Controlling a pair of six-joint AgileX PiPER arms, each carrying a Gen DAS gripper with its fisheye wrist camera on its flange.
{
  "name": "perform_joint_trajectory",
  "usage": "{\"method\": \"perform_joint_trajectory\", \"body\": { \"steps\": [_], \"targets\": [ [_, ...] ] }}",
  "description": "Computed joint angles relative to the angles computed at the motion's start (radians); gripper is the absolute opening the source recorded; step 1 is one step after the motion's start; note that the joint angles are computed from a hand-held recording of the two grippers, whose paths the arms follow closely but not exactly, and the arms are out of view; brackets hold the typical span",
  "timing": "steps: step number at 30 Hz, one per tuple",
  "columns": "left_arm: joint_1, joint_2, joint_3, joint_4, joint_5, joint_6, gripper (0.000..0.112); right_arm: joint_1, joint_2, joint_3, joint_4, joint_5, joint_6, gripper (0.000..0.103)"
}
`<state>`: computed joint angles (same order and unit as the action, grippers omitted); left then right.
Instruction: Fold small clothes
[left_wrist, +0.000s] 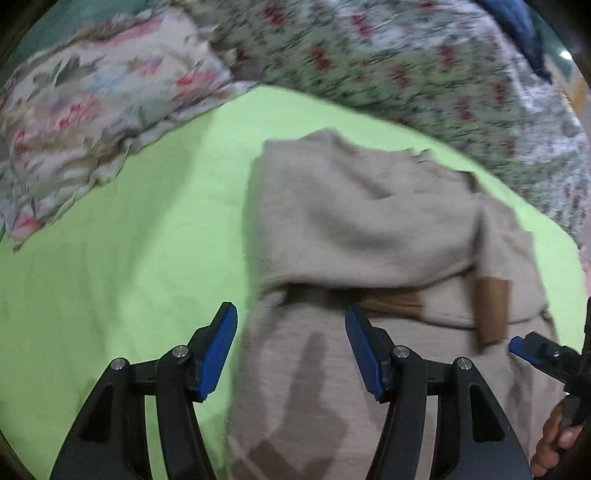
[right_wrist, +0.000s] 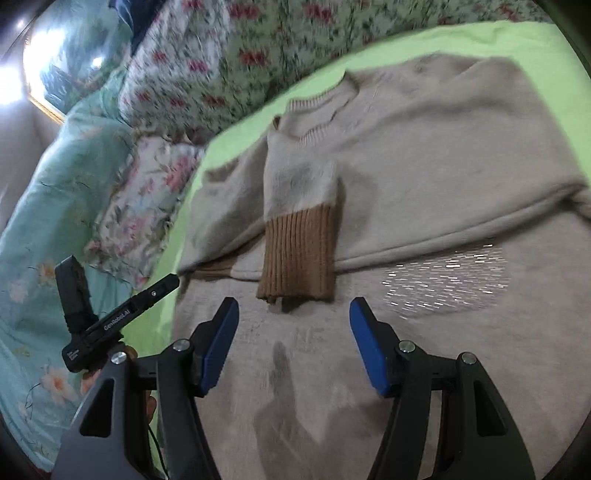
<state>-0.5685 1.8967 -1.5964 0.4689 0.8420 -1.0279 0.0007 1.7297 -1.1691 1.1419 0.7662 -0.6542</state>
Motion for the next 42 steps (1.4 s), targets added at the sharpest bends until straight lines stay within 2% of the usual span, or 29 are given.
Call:
{"method": "perform_joint_trajectory", "body": {
  "steps": [2,4,5,6,7,10,13,16,19,21,23,25,28,33,37,38,39,40,41,42],
  "targets": [
    [0.018,0.018,0.001,-0.007,-0.004,-0.005,0.061,0.007,0.041,-0.022,0.042,-0.003,0.005,0.063],
    [0.032,0.053,-0.03,-0.022,0.001,-0.004,0.061,0.002,0.073,-0.033,0.096,0.006,-0.014,0.048],
    [0.035,0.068,-0.044,-0.022,0.004,-0.008,0.061,-0.001,0.083,-0.039,0.104,0.006,-0.007,0.023],
    [0.038,0.081,-0.062,-0.02,0.014,-0.01,0.061,-0.006,0.085,-0.04,0.109,0.008,-0.007,0.006],
    [0.034,0.115,-0.114,-0.019,0.036,-0.004,0.061,-0.016,0.069,-0.029,0.124,-0.003,-0.023,0.006],
    [0.042,0.128,-0.134,-0.012,0.039,0.008,0.061,-0.077,-0.015,-0.007,0.12,-0.03,-0.06,0.005],
    [0.055,0.147,-0.166,-0.02,0.042,0.024,0.061,-0.209,-0.034,-0.06,0.085,0.033,-0.038,0.005],
    [0.06,0.134,-0.132,-0.013,0.004,-0.005,0.063,-0.342,-0.022,-0.129,0.043,0.117,0.003,0.005],
    [0.05,0.135,-0.122,0.007,-0.011,-0.023,0.069,-0.438,0.027,-0.227,-0.002,0.17,0.051,0.005],
    [0.037,0.154,-0.153,0.028,0.028,-0.022,0.069,-0.435,0.09,-0.309,-0.061,0.199,0.103,0.005],
    [0.034,0.156,-0.155,0.033,0.034,-0.024,0.069,-0.401,0.134,-0.352,-0.141,0.198,0.149,0.005],
    [0.039,0.139,-0.128,0.033,0.013,-0.046,0.069,-0.369,0.132,-0.328,-0.221,0.152,0.175,0.005],
    [0.038,0.113,-0.079,0.047,-0.021,-0.085,0.07,-0.367,0.105,-0.237,-0.196,0.103,0.129,0.006],
    [0.025,0.11,-0.071,0.061,-0.014,-0.104,0.072,-0.375,0.058,-0.173,-0.252,0.041,0.193,0.012],
    [0.013,0.1,-0.046,0.098,-0.027,-0.15,0.073,-0.345,-0.046,-0.141,-0.192,-0.026,0.116,0.014],
    [0.014,0.098,-0.042,0.101,-0.033,-0.155,0.073,-0.322,-0.038,-0.18,-0.167,0.004,0.092,0.023],
    [0.016,0.097,-0.038,0.101,-0.039,-0.158,0.074,-0.302,-0.008,-0.24,-0.163,0.057,0.102,0.042],
    [0.017,0.096,-0.035,0.101,-0.043,-0.158,0.074,-0.271,0.054,-0.34,-0.14,0.149,0.108,0.055],
    [0.017,0.096,-0.034,0.101,-0.045,-0.159,0.074,-0.243,0.126,-0.44,-0.106,0.24,0.116,0.076],
    [0.016,0.096,-0.034,0.102,-0.045,-0.159,0.075,-0.203,0.199,-0.54,-0.077,0.297,0.143,0.078]
  ]
}}
